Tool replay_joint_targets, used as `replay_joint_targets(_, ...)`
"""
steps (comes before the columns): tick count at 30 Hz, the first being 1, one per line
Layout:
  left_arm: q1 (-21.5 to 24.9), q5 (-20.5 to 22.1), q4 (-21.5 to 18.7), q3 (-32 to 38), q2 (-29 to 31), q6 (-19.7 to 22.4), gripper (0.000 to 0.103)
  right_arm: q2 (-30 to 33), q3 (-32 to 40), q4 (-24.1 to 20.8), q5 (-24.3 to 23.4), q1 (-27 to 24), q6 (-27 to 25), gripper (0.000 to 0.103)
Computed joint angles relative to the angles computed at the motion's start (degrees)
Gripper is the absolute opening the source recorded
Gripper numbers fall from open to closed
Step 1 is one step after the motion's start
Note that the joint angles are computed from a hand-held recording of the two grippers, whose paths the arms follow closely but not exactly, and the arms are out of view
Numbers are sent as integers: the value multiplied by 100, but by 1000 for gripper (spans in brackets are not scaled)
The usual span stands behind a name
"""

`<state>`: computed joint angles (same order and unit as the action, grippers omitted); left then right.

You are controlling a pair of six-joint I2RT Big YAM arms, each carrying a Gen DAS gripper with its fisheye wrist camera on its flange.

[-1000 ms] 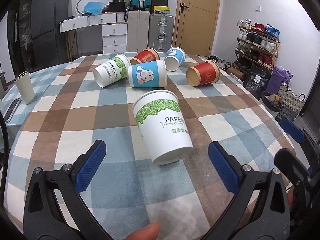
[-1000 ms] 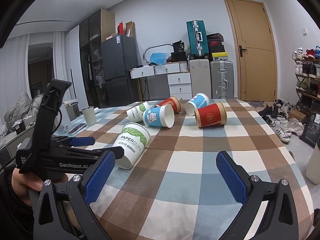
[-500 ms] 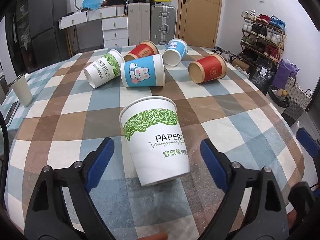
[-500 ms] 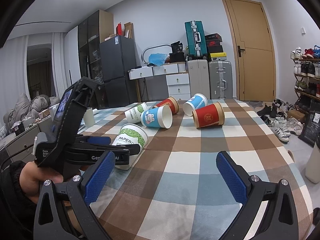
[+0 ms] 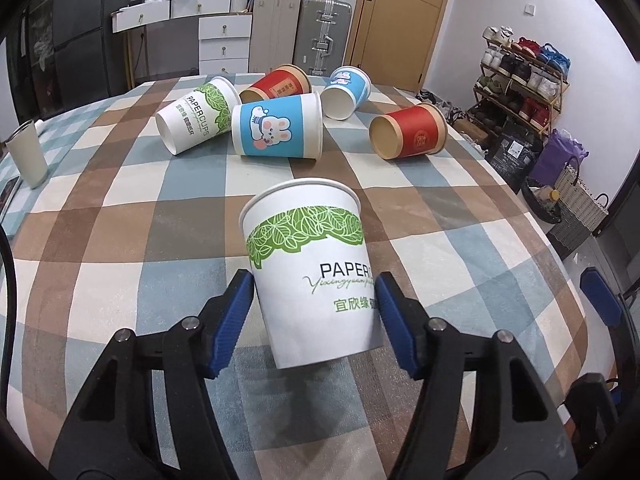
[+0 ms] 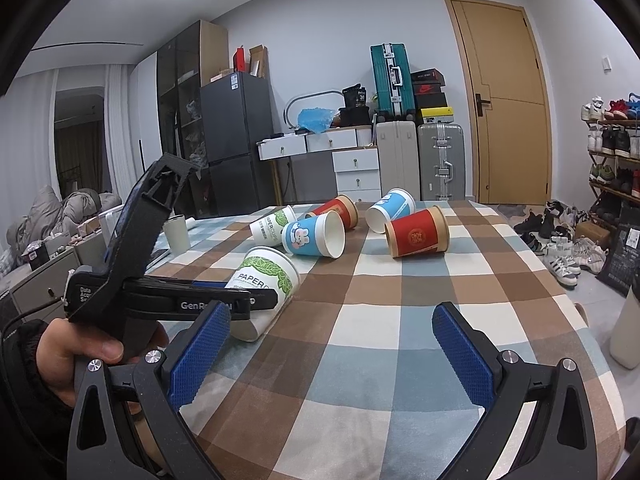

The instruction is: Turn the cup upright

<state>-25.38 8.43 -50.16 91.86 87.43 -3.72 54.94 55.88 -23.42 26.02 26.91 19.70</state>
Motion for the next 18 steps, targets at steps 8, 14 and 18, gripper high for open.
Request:
replay_joint_targets(8, 138, 169, 59, -245, -369, -25, 61, 21, -4, 56, -5, 40, -40, 103)
replay_joint_targets(14, 244, 292, 102, -504, -711, 35, 61, 48, -2, 107, -13, 86, -74, 103)
replay_joint_targets(18, 326, 401, 80, -655, -942, 79, 61, 72, -5, 155, -35, 72, -88, 103)
